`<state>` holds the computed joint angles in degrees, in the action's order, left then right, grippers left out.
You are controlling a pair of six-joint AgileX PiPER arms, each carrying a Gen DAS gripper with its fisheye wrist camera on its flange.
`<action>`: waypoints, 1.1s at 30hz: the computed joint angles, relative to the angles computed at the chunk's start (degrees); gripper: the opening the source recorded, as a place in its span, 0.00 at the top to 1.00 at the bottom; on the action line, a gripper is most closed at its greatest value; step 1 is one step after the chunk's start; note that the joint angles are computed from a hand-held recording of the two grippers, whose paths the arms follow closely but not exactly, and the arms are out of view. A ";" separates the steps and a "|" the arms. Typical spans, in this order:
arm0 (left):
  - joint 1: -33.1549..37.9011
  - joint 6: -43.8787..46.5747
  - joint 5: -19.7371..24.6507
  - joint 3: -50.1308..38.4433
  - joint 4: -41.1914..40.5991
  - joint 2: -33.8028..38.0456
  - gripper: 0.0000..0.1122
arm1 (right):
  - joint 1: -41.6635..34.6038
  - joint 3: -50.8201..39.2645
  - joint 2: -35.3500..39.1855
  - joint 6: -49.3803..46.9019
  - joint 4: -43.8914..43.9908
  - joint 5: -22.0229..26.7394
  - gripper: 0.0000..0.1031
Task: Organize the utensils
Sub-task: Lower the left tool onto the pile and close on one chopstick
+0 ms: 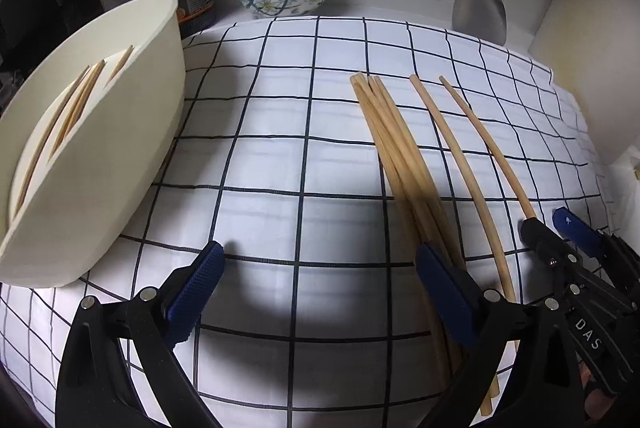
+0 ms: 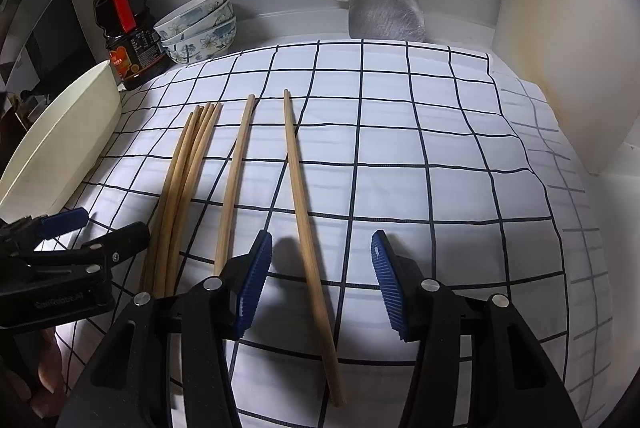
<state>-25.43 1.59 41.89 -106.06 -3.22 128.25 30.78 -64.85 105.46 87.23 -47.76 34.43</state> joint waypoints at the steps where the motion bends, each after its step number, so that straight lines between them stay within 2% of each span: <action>1: 0.18 -0.15 0.21 -0.08 -0.02 0.04 0.15 | -0.06 -0.20 0.12 -0.20 0.11 0.02 0.52; 6: -0.60 -1.29 -0.06 -0.07 3.45 0.51 0.16 | -0.22 -0.66 0.38 -1.02 0.63 0.17 0.52; 14: 0.13 0.90 0.52 -0.97 -1.16 0.08 0.16 | -0.38 -1.08 0.69 -1.51 0.88 -0.01 0.52; 23: -2.01 1.10 0.65 -0.84 -0.27 0.32 0.16 | -0.61 -0.37 0.32 -1.05 0.44 -0.11 0.52; 27: -2.66 -0.29 -0.80 -0.54 1.74 0.45 0.15 | -0.70 -0.20 0.25 -0.93 0.13 -0.10 0.52; 29: -2.39 -1.03 -0.13 -1.02 2.78 0.97 0.16 | -0.73 -0.25 0.29 -1.10 0.18 -0.09 0.52; 31: -2.22 -1.71 -2.08 1.05 4.56 0.11 0.17 | -0.79 -0.15 0.22 -1.05 0.15 -0.19 0.52; 33: -1.43 -1.45 -1.88 1.49 3.62 -0.21 0.18 | -0.77 -0.21 0.32 -0.81 -0.04 -0.14 0.52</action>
<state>-26.86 0.15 40.00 -104.56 0.41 128.04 30.00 -65.06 105.78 86.42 -47.80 34.29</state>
